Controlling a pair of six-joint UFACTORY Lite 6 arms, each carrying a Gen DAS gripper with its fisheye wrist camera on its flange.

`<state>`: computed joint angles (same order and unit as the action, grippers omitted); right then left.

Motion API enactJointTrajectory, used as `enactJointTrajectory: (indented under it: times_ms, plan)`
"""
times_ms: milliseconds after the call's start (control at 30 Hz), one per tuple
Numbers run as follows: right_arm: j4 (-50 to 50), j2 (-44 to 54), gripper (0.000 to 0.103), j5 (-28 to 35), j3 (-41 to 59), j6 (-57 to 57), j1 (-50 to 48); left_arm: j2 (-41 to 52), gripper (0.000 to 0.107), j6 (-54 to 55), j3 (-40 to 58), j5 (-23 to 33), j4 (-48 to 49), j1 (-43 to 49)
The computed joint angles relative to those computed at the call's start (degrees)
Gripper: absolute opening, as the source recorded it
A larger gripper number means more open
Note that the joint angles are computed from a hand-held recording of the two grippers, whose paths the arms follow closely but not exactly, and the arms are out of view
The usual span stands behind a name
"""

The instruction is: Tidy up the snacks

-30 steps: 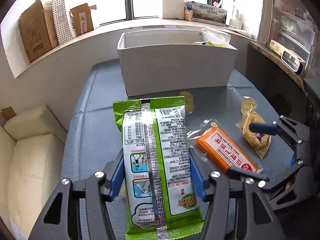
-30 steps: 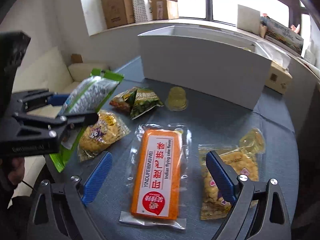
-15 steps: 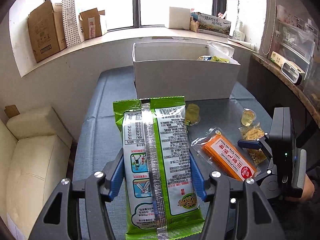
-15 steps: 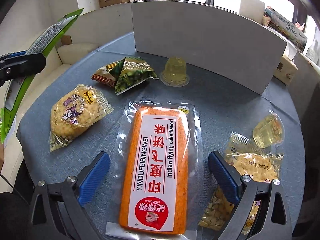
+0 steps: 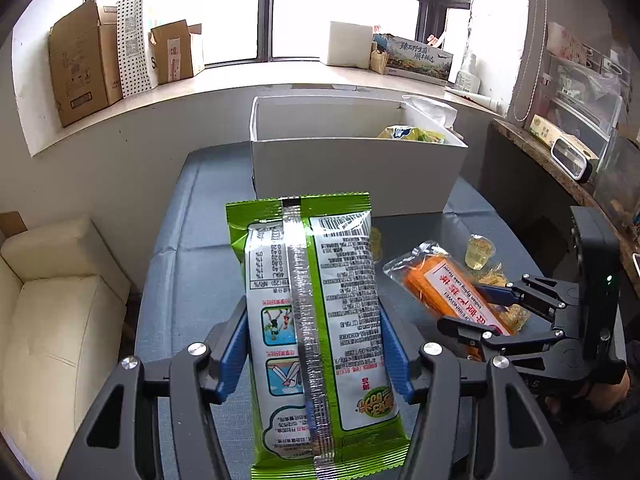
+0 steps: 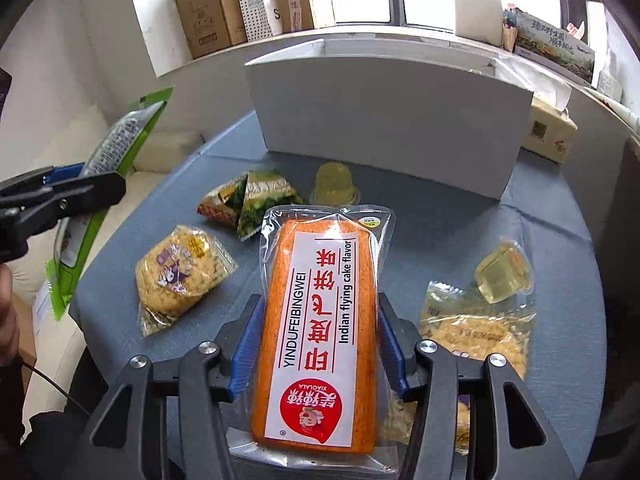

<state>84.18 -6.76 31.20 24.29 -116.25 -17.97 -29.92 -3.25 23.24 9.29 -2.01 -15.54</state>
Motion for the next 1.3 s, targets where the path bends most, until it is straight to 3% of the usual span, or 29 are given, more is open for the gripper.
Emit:
enactJointTrajectory:
  times_ms: [100,233,367,700,867,900,933,967,1133,1233,1300]
  plan:
    - [-5.9,-2.5,0.058,3.3,3.1,6.3,-3.3,2.0,0.064,2.4,4.4,0.2,-2.2,-0.7]
    - [-10.3,-0.7,0.058,7.6,12.1,14.6,-5.9,9.6,0.064,16.8,15.4,0.8,-15.8,0.7]
    - [-9.4,4.9,0.058,8.1,24.7,21.2,-4.2,22.9,0.064,32.7,32.0,4.4,-31.2,3.0]
    - [-21.8,34.3,0.058,5.5,67.2,46.3,3.3,62.1,0.065,15.3,80.8,13.0,-13.5,2.9]
    - [-26.4,47.6,0.060,5.9,82.8,53.3,6.1,77.4,0.076,13.2,98.6,17.6,-11.2,3.6]
    - [-28.8,50.6,0.066,6.2,86.9,56.5,6.5,80.5,0.079,10.7,102.9,19.7,-8.7,3.6]
    - [-31.5,53.9,0.080,7.9,91.7,60.6,6.8,82.7,0.092,9.7,105.5,20.5,-7.6,3.6]
    - [-33.3,56.4,0.085,8.6,95.1,63.7,6.9,83.3,0.100,8.7,105.7,20.3,-6.4,3.7]
    - [-27.1,57.7,0.102,10.4,96.0,62.4,4.6,77.2,0.103,17.3,93.9,14.7,-14.8,5.6]
    - [-26.2,56.3,0.103,10.4,94.7,61.3,3.8,74.0,0.103,15.1,88.8,12.3,-11.6,5.6]
    - [-25.1,54.5,0.103,10.2,92.4,59.8,3.4,71.9,0.103,17.7,85.9,11.5,-14.4,5.9]
